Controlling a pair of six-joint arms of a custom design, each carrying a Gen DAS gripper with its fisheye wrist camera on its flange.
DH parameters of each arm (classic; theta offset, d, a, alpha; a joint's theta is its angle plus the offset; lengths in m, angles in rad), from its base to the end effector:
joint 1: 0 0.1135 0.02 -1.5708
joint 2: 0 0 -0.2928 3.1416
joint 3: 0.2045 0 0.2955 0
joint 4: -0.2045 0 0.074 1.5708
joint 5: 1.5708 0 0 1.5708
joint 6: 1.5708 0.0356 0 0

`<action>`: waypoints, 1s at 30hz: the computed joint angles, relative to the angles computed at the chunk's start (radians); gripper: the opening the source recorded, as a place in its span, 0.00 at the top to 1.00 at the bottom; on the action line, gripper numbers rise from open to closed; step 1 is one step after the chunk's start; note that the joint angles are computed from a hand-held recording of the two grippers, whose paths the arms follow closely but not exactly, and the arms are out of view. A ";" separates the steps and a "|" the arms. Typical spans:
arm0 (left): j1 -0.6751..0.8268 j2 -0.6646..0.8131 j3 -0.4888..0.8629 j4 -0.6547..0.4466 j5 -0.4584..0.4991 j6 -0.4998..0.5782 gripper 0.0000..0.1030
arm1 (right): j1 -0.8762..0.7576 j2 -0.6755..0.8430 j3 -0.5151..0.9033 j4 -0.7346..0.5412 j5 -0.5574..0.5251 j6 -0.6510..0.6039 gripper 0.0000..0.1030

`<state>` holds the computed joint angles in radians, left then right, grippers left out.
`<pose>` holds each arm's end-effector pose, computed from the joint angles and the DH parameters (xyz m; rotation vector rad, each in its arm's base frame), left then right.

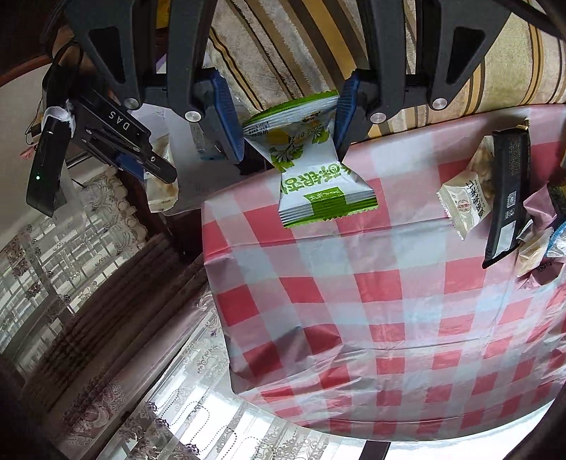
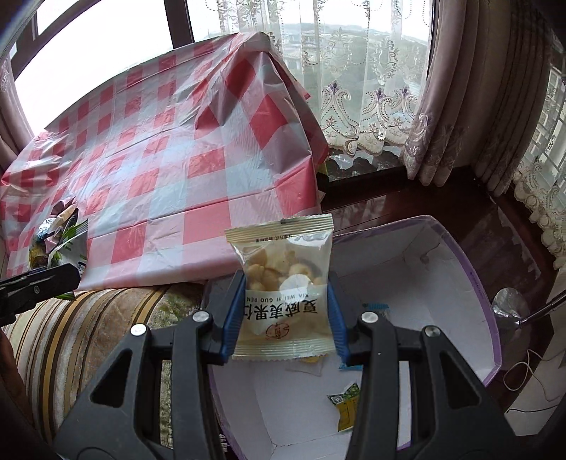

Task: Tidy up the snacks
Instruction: 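Carry both held snacks over the white box and open both tools, then move both open tools back over the snack pile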

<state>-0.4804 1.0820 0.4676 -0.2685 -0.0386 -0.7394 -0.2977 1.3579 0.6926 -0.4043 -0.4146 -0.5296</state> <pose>0.1985 -0.1019 0.1696 -0.3420 2.4918 -0.4762 0.2662 -0.0667 0.1748 -0.4252 2.4810 0.2254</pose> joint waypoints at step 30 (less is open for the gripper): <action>-0.214 0.220 0.159 0.035 -0.050 0.020 0.38 | -0.191 0.019 0.061 -0.064 -0.015 -0.084 0.28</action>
